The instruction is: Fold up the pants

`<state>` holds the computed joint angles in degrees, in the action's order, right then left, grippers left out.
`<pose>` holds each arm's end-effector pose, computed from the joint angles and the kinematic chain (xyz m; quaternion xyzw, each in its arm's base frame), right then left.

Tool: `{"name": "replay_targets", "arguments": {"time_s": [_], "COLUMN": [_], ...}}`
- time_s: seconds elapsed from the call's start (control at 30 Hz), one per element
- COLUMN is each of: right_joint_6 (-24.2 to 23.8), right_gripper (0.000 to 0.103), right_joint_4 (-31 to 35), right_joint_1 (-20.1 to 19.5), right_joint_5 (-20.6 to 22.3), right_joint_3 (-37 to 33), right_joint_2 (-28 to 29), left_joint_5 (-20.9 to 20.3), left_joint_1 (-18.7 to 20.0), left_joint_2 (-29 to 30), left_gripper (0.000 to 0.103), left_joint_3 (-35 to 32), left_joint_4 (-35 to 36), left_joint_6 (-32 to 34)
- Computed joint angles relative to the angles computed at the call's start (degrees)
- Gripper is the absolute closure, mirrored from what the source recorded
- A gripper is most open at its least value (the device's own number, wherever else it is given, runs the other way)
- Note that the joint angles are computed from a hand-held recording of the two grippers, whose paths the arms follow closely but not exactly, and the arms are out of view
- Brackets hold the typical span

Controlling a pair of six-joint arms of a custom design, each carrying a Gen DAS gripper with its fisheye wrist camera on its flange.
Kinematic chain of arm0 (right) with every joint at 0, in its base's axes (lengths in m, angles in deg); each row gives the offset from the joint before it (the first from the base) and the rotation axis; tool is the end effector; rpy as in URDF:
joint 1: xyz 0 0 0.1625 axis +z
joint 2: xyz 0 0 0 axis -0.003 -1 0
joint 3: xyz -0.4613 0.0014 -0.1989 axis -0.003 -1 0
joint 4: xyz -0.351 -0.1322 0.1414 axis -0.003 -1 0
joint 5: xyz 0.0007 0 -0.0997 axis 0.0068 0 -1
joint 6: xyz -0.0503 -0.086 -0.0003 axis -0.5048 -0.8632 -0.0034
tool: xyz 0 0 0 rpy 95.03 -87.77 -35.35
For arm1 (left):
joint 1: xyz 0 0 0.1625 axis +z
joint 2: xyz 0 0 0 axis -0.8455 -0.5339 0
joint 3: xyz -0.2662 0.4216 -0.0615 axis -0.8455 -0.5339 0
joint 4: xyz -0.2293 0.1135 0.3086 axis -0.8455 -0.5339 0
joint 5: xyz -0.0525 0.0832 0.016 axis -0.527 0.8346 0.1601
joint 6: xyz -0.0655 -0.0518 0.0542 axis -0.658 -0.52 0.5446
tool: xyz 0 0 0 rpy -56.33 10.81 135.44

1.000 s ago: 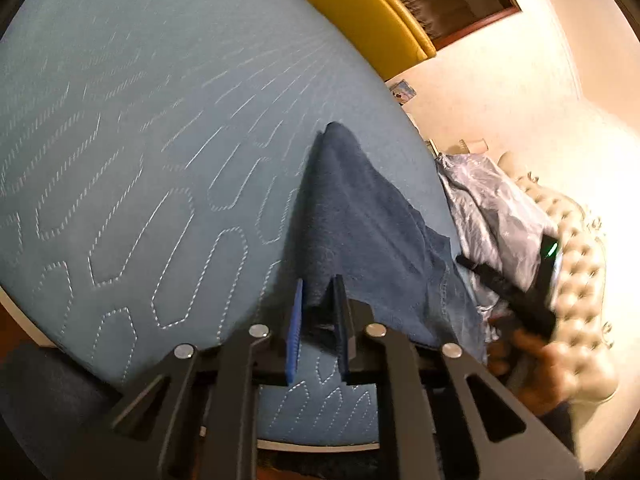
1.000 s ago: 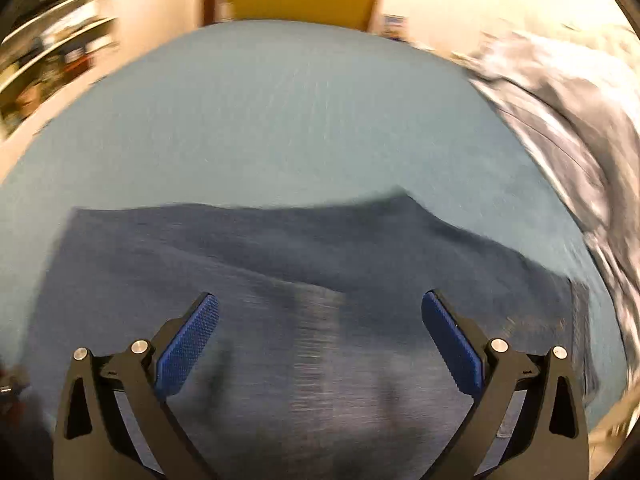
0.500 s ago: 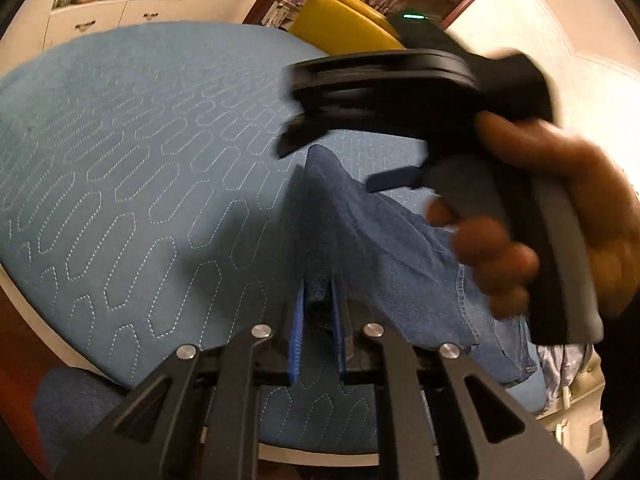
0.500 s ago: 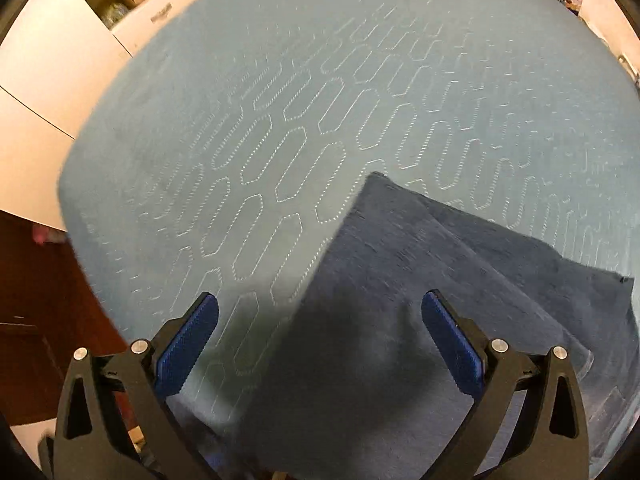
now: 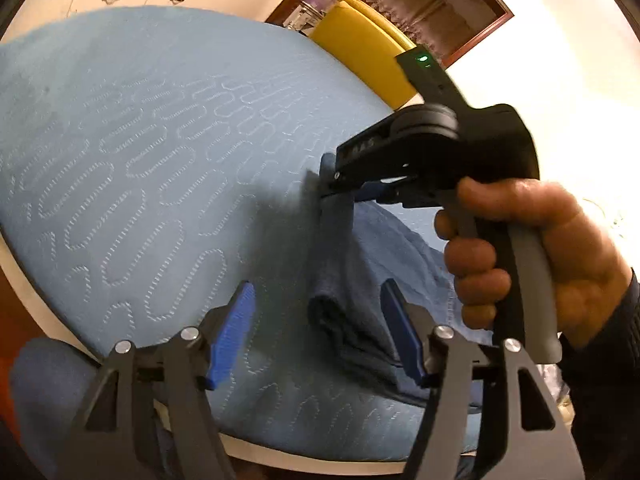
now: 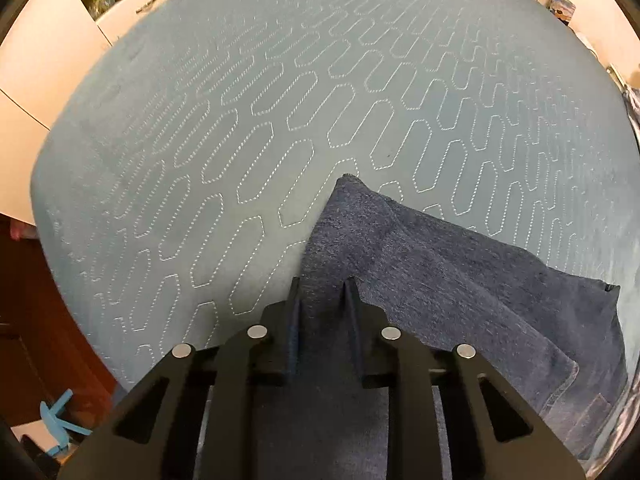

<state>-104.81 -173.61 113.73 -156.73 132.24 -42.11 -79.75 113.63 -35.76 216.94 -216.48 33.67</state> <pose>0.3497 -0.6172 -0.1181 0.3490 -0.8813 -0.0403 0.3159 -0.0218 -0.3926 0.1185 -0.1283 0.8609 -0.4829 0.0956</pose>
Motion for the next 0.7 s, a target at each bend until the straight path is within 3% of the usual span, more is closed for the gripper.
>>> {"name": "replay_targets", "arguments": {"time_s": [0.1,0.17,0.2,0.23,0.33,0.43,0.53,0.63,0.7], "right_joint_6": [0.1,0.3,0.6,1.0,2.0,1.8,-0.3,-1.5,-2.3], "right_gripper": [0.084,0.085,0.085,0.086,0.089,0.090,0.090,0.090,0.090], "right_joint_4": [0.4,-0.1,-0.1,0.0,-0.2,-0.1,-0.6,-0.1,0.1], "right_joint_1": [-0.3,-1.0,-1.1,-1.3,-2.3,-4.7,-8.1,-13.0,-17.3], "right_joint_5": [2.0,4.0,5.1,6.3,11.2,19.6,26.4,32.0,34.2], "right_joint_3": [-0.2,0.8,1.0,1.5,3.7,6.8,10.5,13.7,14.8], "right_joint_2": [-0.6,-1.7,-2.2,-2.9,-6.7,-13.7,-22.3,-30.8,-35.6], "left_joint_5": [0.4,-1.1,-1.6,0.2,7.8,17.3,22.8,24.4,23.7], "left_joint_1": [0.0,1.1,1.3,0.5,-5.4,-14.0,-20.3,-25.3,-26.5], "left_joint_2": [1.3,1.5,1.1,0.2,-0.6,-3.1,-4.3,-1.4,2.8], "left_gripper": [0.036,0.043,0.073,0.091,0.092,0.092,0.092,0.092,0.092], "left_joint_3": [-1.4,-2.8,-3.5,-4.4,-4.5,-6.2,-12.0,-20.2,-27.6], "left_joint_4": [0.9,3.2,5.0,9.2,13.9,25.4,36.2,43.1,44.9], "left_joint_6": [0.2,-0.4,-0.1,0.4,0.7,1.5,7.2,15.0,22.3]}}
